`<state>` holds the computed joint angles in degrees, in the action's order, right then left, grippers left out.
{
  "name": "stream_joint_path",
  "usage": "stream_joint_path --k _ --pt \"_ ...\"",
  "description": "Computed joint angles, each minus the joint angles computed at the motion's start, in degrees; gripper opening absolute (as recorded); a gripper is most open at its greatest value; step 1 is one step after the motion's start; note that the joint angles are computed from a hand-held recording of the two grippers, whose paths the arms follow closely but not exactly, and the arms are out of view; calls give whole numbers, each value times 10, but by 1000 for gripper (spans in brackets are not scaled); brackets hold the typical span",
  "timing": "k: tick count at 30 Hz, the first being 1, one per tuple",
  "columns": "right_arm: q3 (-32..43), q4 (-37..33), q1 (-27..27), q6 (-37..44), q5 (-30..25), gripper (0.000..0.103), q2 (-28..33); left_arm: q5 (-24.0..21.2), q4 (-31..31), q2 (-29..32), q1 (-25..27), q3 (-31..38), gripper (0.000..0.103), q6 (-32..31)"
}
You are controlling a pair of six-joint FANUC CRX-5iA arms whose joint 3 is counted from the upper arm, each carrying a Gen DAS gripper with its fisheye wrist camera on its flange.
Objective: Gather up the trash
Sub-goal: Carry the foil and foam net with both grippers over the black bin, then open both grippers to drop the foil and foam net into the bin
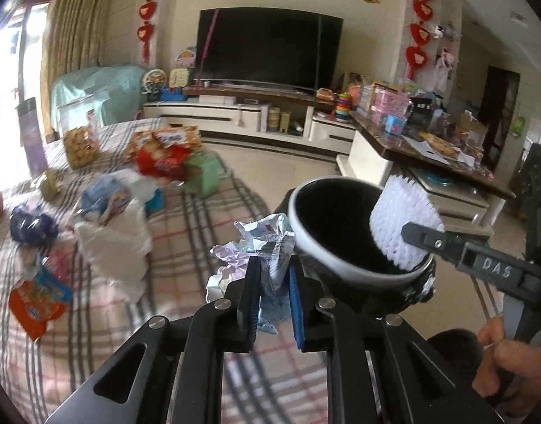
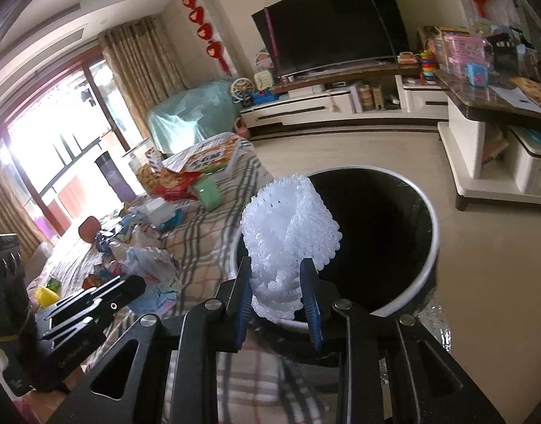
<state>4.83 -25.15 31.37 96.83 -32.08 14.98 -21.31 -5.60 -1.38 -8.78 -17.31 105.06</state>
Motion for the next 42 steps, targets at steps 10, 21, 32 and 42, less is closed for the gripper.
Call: stream_joint_path --k 10,21,32,42 --pt "22 18 -21 -16 -19 27 23 31 98 65 -1 34 14 -102" --pt "46 22 -34 -23 -38 27 43 31 168 129 -5 86 14 -178" --pt "44 38 -32 -45 -32 45 44 22 200 144 -5 95 25 -198" --pt "16 56 -26 -68 7 71 22 46 211 121 -5 63 51 -199"
